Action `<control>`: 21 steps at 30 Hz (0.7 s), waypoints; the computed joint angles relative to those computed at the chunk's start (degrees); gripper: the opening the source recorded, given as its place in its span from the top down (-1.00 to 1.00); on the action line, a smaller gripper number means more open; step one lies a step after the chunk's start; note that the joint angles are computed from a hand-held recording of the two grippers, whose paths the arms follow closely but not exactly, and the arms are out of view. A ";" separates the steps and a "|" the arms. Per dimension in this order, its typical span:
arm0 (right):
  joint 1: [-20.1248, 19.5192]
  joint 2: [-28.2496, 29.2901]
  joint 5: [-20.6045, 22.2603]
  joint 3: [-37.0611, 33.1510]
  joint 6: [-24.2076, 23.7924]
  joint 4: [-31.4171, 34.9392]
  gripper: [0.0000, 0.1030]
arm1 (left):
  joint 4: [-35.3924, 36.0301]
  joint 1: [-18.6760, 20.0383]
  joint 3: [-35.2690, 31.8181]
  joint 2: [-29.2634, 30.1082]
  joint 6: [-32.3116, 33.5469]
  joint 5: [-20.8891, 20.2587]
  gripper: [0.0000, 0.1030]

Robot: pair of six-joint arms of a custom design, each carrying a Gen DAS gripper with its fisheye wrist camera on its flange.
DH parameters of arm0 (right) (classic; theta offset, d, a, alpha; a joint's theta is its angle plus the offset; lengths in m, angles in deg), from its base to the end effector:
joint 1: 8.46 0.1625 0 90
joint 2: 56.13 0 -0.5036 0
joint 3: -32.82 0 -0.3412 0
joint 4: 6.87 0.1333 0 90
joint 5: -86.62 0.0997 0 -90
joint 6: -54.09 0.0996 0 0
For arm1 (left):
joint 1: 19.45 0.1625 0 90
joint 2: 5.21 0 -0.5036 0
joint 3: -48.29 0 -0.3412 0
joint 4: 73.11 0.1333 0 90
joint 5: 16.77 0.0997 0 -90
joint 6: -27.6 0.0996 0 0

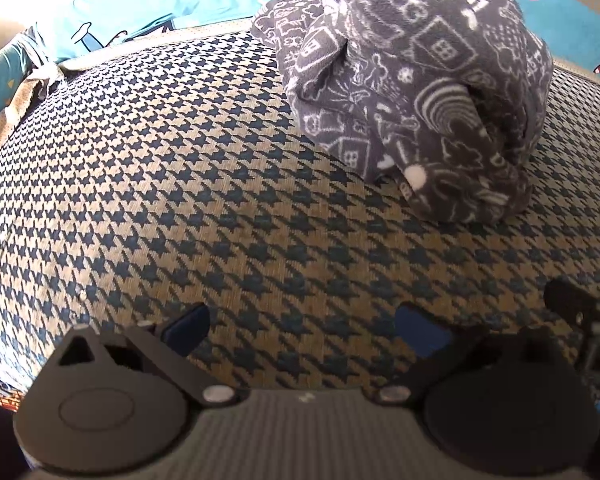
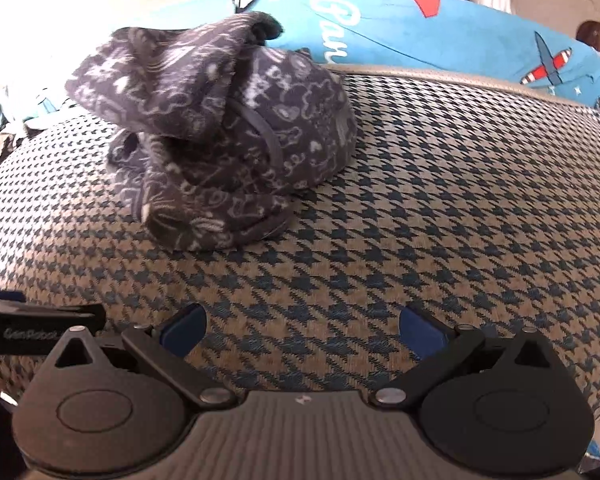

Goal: Fold clothes

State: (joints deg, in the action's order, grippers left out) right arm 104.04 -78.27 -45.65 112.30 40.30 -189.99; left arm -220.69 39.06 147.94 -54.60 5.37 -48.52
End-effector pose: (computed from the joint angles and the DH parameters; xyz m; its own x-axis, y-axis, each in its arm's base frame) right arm 0.3577 -0.6902 0.0635 -0.7361 -0.1008 0.6693 -0.5003 0.7470 -0.4378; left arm -0.1544 -0.6694 0.2432 -0.6638 -0.1511 -0.7325 0.2884 0.8520 -0.4370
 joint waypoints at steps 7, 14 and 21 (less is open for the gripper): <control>-0.38 -0.14 0.80 -1.34 3.55 1.56 -1.00 | 0.90 -0.16 -0.59 0.17 0.04 0.02 -1.00; -0.62 0.00 -1.52 -3.13 5.90 3.38 -1.00 | -0.59 0.15 -1.41 0.24 1.66 -0.52 -1.00; -0.46 0.13 -2.43 -3.36 5.73 3.29 -1.00 | -2.09 -0.15 -1.00 0.62 4.08 0.52 -1.00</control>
